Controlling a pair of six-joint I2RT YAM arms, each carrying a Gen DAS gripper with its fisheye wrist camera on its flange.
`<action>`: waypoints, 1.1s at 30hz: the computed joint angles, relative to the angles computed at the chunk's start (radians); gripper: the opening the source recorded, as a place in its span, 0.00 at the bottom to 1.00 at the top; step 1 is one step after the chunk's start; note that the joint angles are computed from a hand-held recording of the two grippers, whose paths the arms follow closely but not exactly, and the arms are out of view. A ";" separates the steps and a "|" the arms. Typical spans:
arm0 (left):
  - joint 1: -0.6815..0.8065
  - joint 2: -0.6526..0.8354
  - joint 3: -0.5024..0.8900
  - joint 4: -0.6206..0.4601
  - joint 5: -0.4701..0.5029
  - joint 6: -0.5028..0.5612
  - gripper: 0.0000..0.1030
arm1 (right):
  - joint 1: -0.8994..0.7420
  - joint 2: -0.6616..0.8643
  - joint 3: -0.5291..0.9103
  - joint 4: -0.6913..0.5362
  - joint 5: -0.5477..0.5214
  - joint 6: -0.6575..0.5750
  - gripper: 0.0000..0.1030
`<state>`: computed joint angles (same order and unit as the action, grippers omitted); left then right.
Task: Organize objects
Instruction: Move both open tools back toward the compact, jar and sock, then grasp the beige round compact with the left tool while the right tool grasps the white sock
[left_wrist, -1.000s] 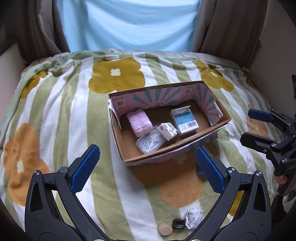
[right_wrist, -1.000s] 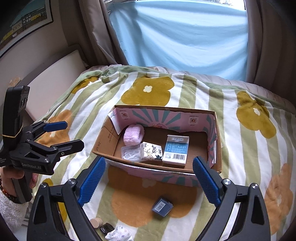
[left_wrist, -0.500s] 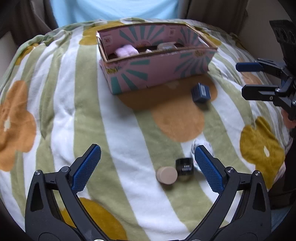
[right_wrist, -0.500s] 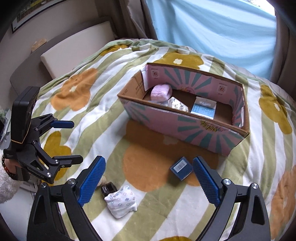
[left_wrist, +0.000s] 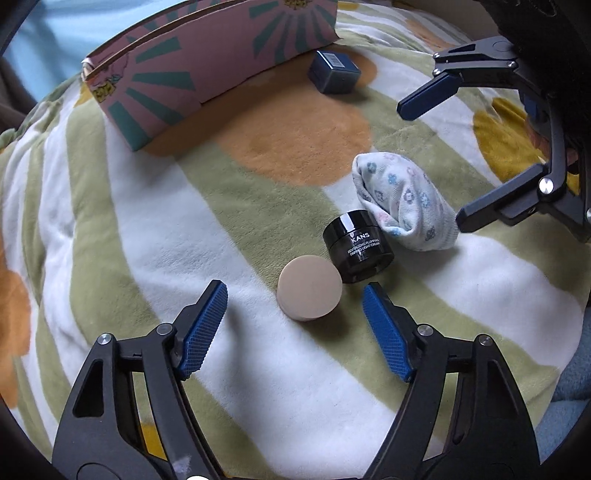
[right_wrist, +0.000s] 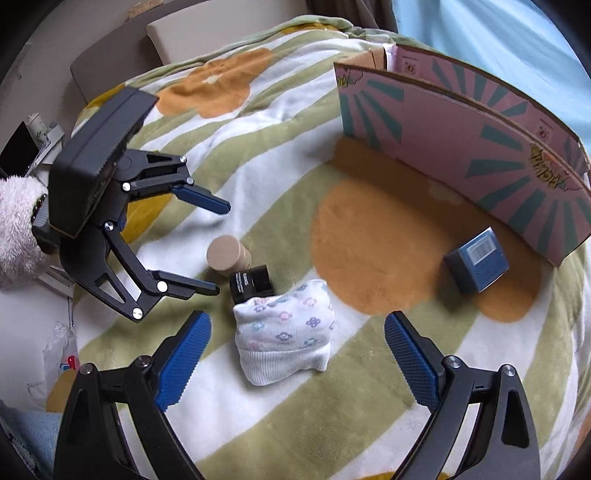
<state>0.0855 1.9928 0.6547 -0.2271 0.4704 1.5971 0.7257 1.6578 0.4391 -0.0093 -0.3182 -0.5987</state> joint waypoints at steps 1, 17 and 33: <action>-0.006 0.008 0.004 0.001 0.002 0.006 0.69 | 0.001 0.024 -0.006 0.026 0.000 0.000 0.91; -0.016 0.063 0.030 -0.031 0.007 0.094 0.38 | 0.024 0.200 0.063 0.057 -0.021 -0.024 0.72; -0.019 0.010 0.027 -0.106 -0.025 0.100 0.29 | 0.050 0.159 0.078 -0.008 -0.014 -0.018 0.58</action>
